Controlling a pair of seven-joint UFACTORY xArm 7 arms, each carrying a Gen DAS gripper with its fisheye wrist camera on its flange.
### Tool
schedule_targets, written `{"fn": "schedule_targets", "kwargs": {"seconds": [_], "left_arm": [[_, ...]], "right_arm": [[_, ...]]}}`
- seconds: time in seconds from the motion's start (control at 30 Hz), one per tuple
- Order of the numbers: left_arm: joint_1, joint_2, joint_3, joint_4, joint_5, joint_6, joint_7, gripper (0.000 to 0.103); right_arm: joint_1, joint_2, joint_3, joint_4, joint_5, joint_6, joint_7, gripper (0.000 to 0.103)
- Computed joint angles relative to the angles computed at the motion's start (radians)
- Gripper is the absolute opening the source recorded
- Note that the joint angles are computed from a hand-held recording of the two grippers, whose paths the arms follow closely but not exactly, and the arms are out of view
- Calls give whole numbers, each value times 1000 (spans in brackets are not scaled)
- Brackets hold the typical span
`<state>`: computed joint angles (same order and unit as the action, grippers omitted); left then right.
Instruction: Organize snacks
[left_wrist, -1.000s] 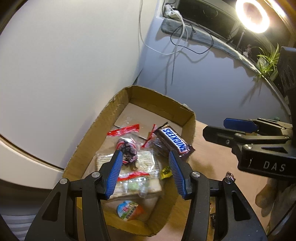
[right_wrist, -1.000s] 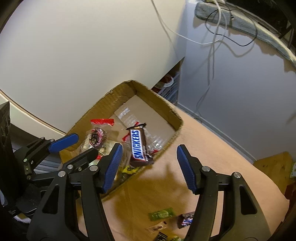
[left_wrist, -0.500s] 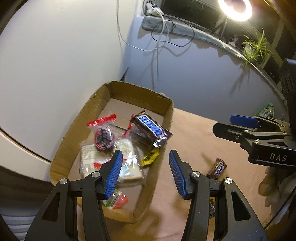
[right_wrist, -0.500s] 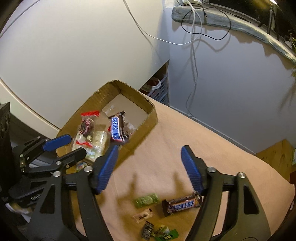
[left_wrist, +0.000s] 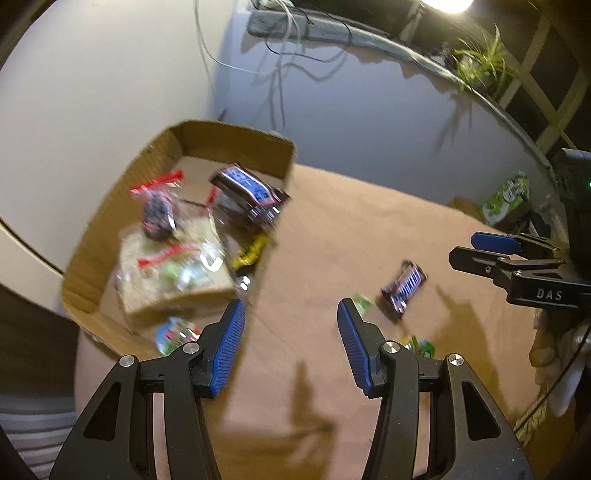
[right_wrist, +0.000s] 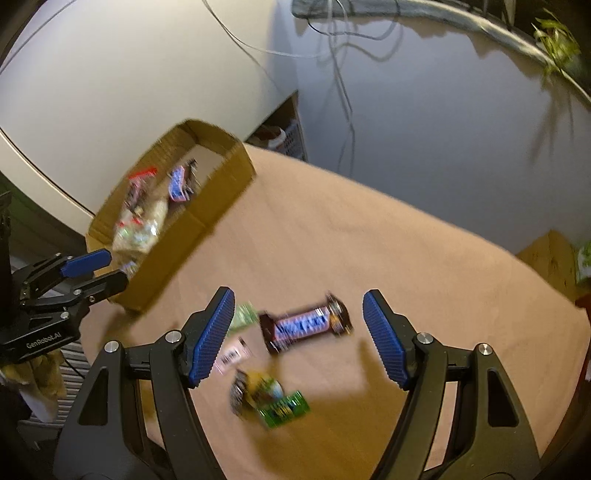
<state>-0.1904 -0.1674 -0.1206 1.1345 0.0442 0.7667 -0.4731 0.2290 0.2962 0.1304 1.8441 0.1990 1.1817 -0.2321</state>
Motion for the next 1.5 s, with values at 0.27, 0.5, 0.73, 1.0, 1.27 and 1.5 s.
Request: {"fn": "schedule_targets", "kwargs": {"seconds": [0.27, 0.5, 0.73, 1.0, 1.27, 1.5], "left_arm": [[-41, -8, -13, -38, -71, 1, 38, 51], [-84, 7, -24, -52, -157, 5, 72, 49], [-109, 34, -28, -41, -223, 2, 100, 49], [-113, 66, -27, -27, -244, 3, 107, 49], [-111, 85, -25, -16, -265, 0, 112, 49], [-118, 126, -32, 17, -271, 3, 121, 49]], "right_arm": [[-32, -76, -12, -153, 30, 7, -5, 75], [-38, -153, -10, -294, 67, 10, -61, 65], [-29, -198, -13, -372, 68, 16, -107, 58], [1, -217, -5, -443, 4, -27, -70, 51], [40, -218, 10, -473, -94, -92, -34, 48], [44, -221, 2, -471, -153, -77, -28, 41]]}}
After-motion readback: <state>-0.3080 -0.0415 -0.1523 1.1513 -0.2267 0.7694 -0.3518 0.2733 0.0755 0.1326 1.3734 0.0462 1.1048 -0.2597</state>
